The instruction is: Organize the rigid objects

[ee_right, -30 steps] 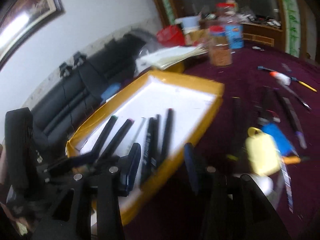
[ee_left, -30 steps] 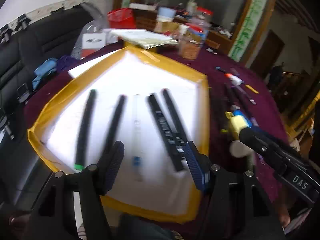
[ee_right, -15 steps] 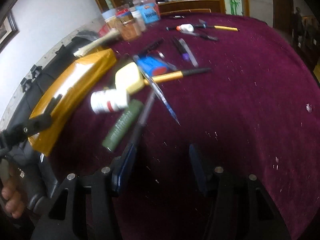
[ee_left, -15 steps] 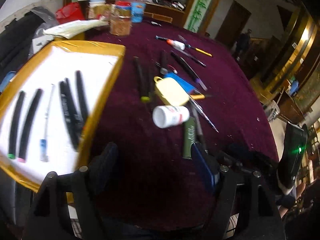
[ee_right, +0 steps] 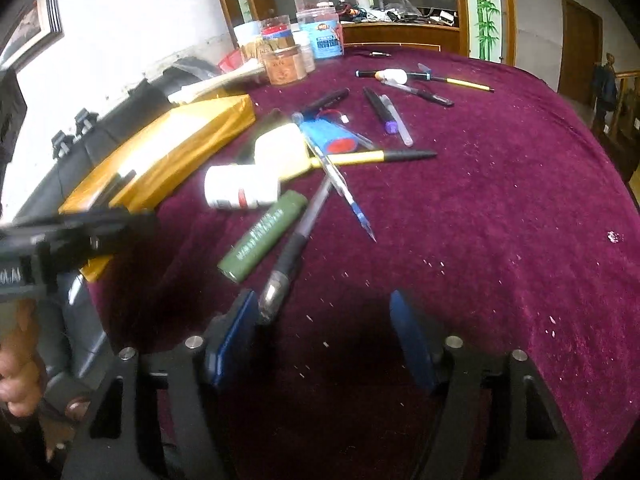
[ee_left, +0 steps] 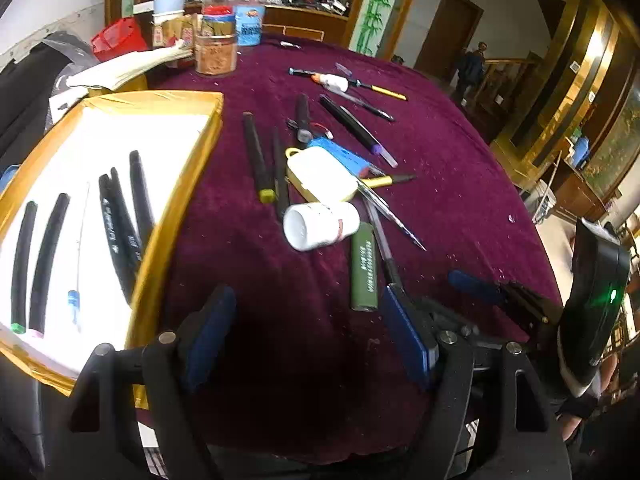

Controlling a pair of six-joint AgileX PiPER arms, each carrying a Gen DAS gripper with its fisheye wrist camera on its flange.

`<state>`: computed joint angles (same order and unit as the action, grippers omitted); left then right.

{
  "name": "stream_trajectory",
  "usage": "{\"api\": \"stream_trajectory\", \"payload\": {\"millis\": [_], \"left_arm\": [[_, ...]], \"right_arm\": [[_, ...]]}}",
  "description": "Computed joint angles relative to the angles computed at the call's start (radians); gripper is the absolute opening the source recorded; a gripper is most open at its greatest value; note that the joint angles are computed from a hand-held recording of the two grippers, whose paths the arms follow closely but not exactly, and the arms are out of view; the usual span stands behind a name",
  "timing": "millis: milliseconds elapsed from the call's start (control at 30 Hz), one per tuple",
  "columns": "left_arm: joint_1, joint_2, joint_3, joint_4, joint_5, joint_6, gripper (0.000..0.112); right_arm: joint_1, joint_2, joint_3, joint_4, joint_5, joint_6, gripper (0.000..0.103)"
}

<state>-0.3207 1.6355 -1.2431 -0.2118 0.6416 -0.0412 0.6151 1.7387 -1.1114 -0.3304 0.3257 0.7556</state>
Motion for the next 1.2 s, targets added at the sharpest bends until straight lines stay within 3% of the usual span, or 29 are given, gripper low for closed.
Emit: {"api": "stream_trajectory", "payload": {"millis": [133,200,367,500,600,633,700,833,933,967,1067,1200], "left_arm": [[0.017,-0.005,0.007,0.003,-0.010,0.013,0.075],[0.029,0.006,-0.009,-0.004,-0.007,0.027,0.075],[0.034,0.061,-0.083,0.029,0.004,0.080,0.075],[0.035,0.129,-0.184,-0.011,0.063,0.184,0.075],[0.013,0.189,-0.274,0.030,0.098,0.196,0.075],[0.000,0.214,-0.307,0.048,0.105,0.205,0.075],[-0.024,0.271,-0.377,0.088,0.126,0.207,0.075],[-0.044,0.418,-0.553,0.097,0.244,0.231,0.073],[-0.035,0.455,-0.585,0.050,0.303,0.259,0.055],[-0.041,0.449,-0.567,0.074,0.294,0.234,0.049],[-0.056,0.394,-0.466,0.108,0.212,0.193,0.045],[-0.074,0.294,-0.291,0.179,0.081,0.110,0.045]], "right_arm": [[-0.037,0.043,-0.110,0.100,0.048,-0.137,0.047],[-0.075,0.079,-0.184,0.234,0.078,-0.281,0.046],[-0.181,0.261,-0.481,0.524,0.268,-0.573,0.040],[-0.228,0.405,-0.680,0.594,0.399,-0.671,0.035],[-0.241,0.408,-0.654,0.652,0.359,-0.749,0.026],[-0.248,0.400,-0.630,0.693,0.339,-0.797,0.017],[-0.264,0.394,-0.593,0.790,0.311,-0.890,0.014],[-0.263,0.379,-0.573,0.793,0.302,-0.899,0.010],[-0.269,0.373,-0.564,0.822,0.304,-0.924,0.008],[-0.272,0.370,-0.561,0.831,0.302,-0.929,0.008],[-0.277,0.370,-0.561,0.842,0.296,-0.928,0.008],[-0.276,0.371,-0.560,0.838,0.288,-0.920,0.008]]}}
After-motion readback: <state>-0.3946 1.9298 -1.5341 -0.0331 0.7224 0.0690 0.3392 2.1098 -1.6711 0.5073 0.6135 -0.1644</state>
